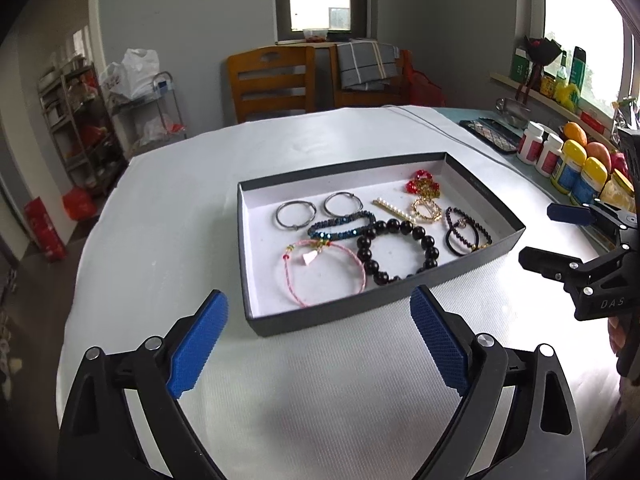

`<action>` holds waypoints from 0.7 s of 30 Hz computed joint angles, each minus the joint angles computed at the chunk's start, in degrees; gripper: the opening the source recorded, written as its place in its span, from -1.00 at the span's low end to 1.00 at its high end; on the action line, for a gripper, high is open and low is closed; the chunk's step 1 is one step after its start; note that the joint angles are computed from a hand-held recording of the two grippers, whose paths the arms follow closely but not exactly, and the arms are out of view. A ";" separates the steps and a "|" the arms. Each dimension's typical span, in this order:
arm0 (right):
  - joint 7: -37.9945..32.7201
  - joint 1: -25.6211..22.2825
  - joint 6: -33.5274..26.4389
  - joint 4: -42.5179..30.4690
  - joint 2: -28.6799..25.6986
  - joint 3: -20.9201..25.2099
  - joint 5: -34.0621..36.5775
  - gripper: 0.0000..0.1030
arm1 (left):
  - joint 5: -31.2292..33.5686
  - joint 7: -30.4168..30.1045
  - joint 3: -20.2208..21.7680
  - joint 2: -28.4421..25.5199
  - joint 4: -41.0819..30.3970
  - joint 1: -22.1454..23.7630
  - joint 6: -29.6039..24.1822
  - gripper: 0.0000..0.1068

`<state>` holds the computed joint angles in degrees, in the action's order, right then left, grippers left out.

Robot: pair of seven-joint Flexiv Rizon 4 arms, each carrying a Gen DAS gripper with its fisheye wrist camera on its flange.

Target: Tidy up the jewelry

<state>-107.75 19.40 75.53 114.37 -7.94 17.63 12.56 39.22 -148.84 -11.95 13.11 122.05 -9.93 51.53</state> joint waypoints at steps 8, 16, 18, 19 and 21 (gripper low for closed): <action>-4.48 -2.87 6.10 5.06 1.00 2.80 8.10 0.89 | 3.04 -10.72 -2.67 0.71 3.66 -0.55 0.62 0.77; -8.85 -0.90 10.63 8.07 2.13 3.22 11.72 0.89 | 8.66 -15.07 -4.45 -1.08 1.65 -2.91 -4.40 0.77; -8.88 -0.89 11.42 8.40 2.01 3.42 11.47 0.89 | 10.20 -15.99 -4.59 -1.38 1.03 -3.72 -5.59 0.77; -9.72 -1.29 11.47 8.00 1.89 3.84 12.46 0.89 | 10.76 -16.35 -4.57 -1.45 0.81 -4.14 -6.15 0.77; -8.79 -0.92 12.91 8.54 1.84 3.55 11.67 0.89 | 11.52 -16.74 -4.52 -1.69 0.24 -4.89 -7.50 0.77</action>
<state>-116.53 18.48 88.44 122.91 -6.09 21.17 24.24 50.74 -165.58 -16.47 11.41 122.30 -14.82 44.04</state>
